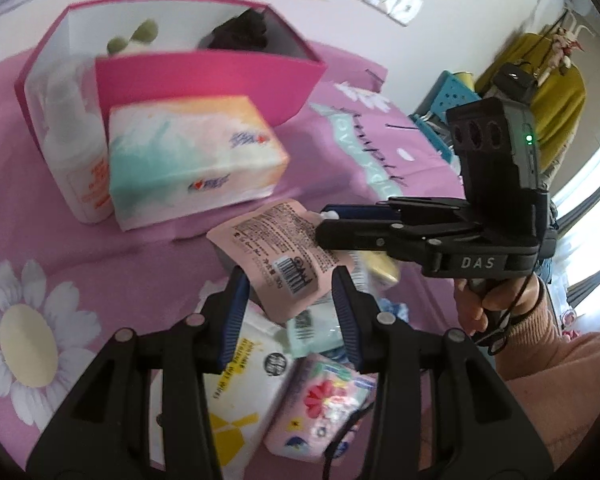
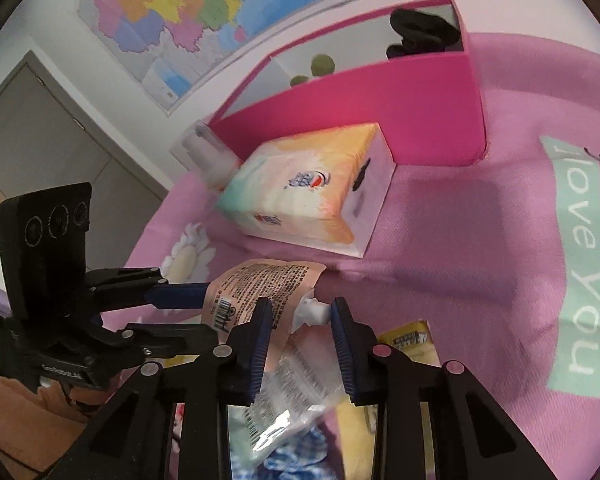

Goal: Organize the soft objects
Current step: 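Grasp the peach pouch with the left tool and lift it, then carry the peach pouch into the pink box and open the left tool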

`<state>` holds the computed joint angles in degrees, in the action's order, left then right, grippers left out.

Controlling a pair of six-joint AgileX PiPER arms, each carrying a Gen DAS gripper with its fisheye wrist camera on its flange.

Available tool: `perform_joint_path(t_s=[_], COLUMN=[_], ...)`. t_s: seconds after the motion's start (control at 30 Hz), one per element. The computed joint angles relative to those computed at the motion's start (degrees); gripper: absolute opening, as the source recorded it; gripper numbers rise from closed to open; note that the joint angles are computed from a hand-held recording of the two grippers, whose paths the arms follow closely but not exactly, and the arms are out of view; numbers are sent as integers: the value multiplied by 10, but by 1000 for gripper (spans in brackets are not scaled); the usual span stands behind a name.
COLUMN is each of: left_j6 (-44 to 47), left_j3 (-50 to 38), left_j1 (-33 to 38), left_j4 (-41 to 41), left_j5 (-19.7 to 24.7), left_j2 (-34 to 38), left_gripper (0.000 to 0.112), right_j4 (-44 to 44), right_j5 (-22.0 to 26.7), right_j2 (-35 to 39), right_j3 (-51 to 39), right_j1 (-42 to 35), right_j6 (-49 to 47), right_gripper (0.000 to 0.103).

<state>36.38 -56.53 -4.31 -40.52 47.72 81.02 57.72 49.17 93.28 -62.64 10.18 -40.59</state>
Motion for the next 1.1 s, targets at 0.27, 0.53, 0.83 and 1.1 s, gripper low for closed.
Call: perform_joint_path(t_s=[0.27,0.53,0.83,1.1], left_j6=[-1,-53,-152,-232], left_j3=[-27,-113,-267,-400], left_j1=[-5,-31,-58,-55], left_j4=[5,53,146,211], left_j5=[6,-20,-27,9], left_j2=[-40,-12,95,192], left_gripper=[44,44,44,44], right_j4=[16,24,27,-9], right_j5=[3,9,1,-3], right_j2=[-50,-55,13,104], right_j3=[14,-43,-159,-275], right_j1=[-15,-39,-70,-64], right_j6=[-12,-18,-4,46], right_gripper=[31,31,31,31])
